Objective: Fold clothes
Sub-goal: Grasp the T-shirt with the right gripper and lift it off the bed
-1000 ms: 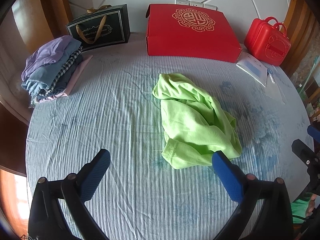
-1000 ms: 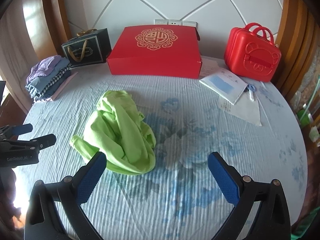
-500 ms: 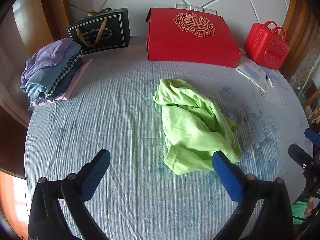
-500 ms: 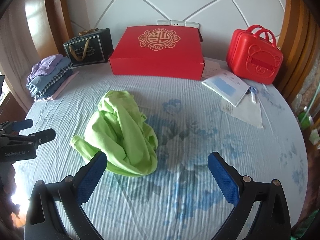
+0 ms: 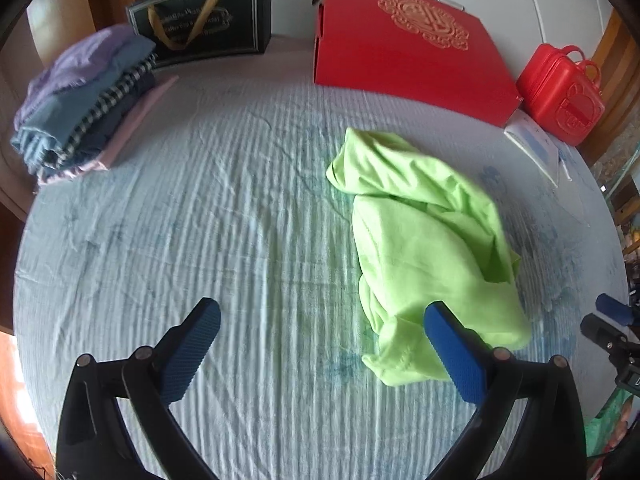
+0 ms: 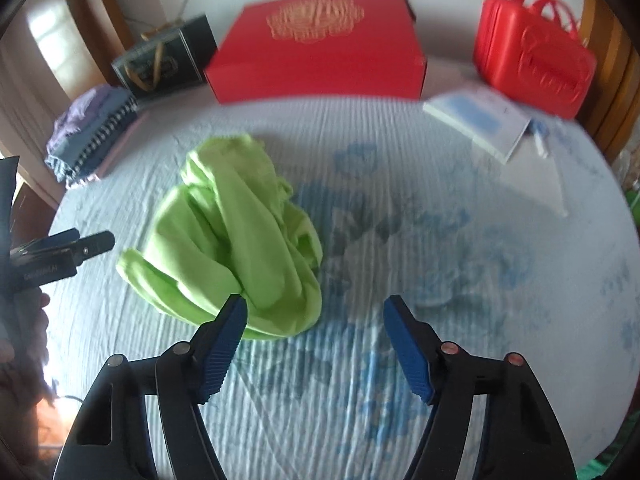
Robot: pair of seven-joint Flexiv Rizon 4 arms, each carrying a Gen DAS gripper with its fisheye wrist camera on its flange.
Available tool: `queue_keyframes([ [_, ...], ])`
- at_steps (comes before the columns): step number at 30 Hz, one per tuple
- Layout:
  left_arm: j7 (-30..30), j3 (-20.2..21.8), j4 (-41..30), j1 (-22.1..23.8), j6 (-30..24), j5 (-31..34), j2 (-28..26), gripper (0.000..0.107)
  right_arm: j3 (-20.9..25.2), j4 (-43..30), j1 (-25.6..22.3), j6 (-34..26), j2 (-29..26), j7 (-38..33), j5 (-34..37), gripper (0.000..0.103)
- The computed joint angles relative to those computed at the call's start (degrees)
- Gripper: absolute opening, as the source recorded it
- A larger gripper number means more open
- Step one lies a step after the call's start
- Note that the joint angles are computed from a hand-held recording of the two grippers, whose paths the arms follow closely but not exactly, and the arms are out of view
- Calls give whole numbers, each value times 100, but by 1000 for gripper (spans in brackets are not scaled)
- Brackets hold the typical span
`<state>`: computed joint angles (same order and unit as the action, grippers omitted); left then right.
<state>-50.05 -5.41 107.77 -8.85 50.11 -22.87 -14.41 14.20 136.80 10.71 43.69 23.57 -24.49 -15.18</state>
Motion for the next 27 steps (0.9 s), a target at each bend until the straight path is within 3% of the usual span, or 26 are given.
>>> queue_keyframes([
  [4, 56, -69, -41, -61, -127, 97, -270, 101, -248, 38, 53, 471, -539, -200, 323, 72],
  [6, 34, -74, -107, -111, -235, 261, -417, 88, -317, 12, 49, 684, -834, -301, 384, 74],
  [8, 62, -115, -195, -73, -553, 223, -521, 58, -390, -46, 80, 949, -1156, -485, 493, 79],
  [9, 98, -146, -226, -34, -722, 126, -548, 53, -418, -97, 110, 1054, -1313, -607, 572, 80],
  [10, 148, -172, -235, -1, -836, 17, -527, 38, -436, -167, 152, 1116, -1474, -742, 662, 80],
  [11, 203, -173, -248, 1, -915, 3, -485, 24, -436, -228, 181, 1112, -1581, -851, 724, 73],
  [12, 243, -157, -237, -19, -915, 28, -419, 20, -428, -288, 196, 1080, -1685, -945, 693, 60],
  [13, 302, -145, -195, -30, -865, 17, -322, 20, -403, -337, 197, 1019, -1747, -992, 534, 30],
  [14, 387, -140, -146, -24, -794, -49, -218, 20, -389, -353, 195, 1025, -1728, -1056, 478, 9],
  [18, 453, -67, -247, 3, -743, -165, 1, 21, -289, -179, -38, 899, -1158, -734, -108, 8],
  [19, 455, -51, -305, 16, -758, -179, 27, 31, -257, -80, -155, 791, -851, -593, -262, 8],
  [20, 473, -41, -376, 33, -789, -187, 19, 48, -216, 4, -289, 608, -528, -462, -420, 6],
  [22, 469, -26, -468, 35, -590, -198, -48, 73, -110, 117, -609, -69, 160, -253, -750, 6],
  [23, 420, -38, -574, 28, -546, -189, -127, 78, -87, 120, -742, -398, 380, -204, -862, 6],
  [25, 331, -74, -736, 26, -558, -210, -254, 78, -51, 148, -966, -1092, 740, -137, -992, 6],
  [27, 262, -125, -818, -35, -555, -169, -362, 78, -53, 291, -1055, -1398, 1052, -46, -928, 9],
])
